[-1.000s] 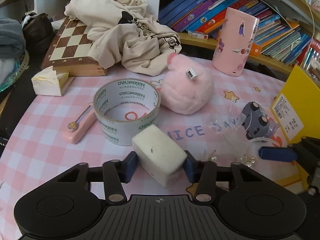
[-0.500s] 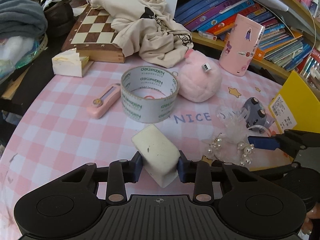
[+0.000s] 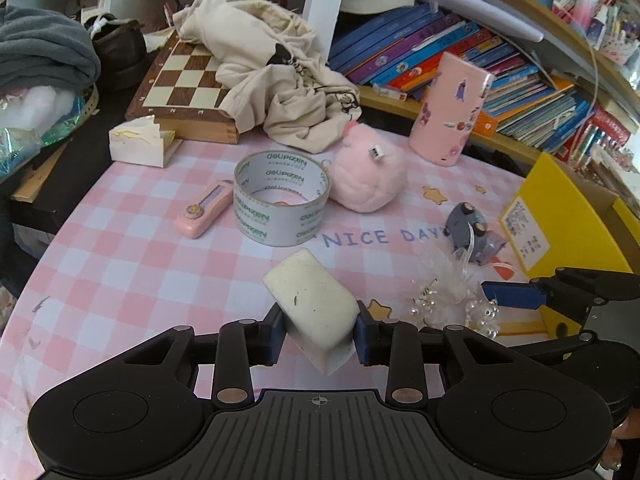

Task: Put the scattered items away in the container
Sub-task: 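Lift the eraser block with the left tool while the right tool lifts the pearl clip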

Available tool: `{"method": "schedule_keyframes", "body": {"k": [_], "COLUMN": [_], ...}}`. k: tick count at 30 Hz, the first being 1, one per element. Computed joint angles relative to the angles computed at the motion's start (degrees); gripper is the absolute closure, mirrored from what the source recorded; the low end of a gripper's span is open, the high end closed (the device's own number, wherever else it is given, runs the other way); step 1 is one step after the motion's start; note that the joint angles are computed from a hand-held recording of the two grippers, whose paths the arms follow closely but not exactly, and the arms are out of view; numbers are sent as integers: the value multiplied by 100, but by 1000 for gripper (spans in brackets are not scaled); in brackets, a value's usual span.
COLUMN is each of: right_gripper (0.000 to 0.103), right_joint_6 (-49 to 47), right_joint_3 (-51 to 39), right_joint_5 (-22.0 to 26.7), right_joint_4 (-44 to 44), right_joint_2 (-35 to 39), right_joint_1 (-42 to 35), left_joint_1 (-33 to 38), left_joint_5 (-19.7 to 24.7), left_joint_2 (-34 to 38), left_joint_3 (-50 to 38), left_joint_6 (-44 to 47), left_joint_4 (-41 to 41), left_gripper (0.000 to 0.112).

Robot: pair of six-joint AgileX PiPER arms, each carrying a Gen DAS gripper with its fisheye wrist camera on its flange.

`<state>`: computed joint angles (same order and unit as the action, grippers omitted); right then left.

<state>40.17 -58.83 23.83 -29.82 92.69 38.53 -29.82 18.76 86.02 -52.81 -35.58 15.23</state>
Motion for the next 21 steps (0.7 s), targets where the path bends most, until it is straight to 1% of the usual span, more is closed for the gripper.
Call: {"method": "schedule_keyframes", "body": {"k": [8, 14, 21], "right_gripper": [38, 38, 38], "right_joint_6": [1003, 1498, 2125], "right_joint_3": [344, 497, 633], "right_joint_5": [323, 658, 1024], "right_joint_4": [-749, -1000, -1341], "right_joint_2": [-519, -817, -1044], "right_joint_1": [448, 804, 1237], "left_joint_1": [-107, -221, -276], "left_joint_5": [8, 72, 69], "left_joint_2": [-613, -1060, -1496], "left_joint_3": [427, 698, 983], "left_joint_6": [-133, -78, 170], "left_joint_4": [116, 92, -138], "left_gripper": [80, 80, 81]}}
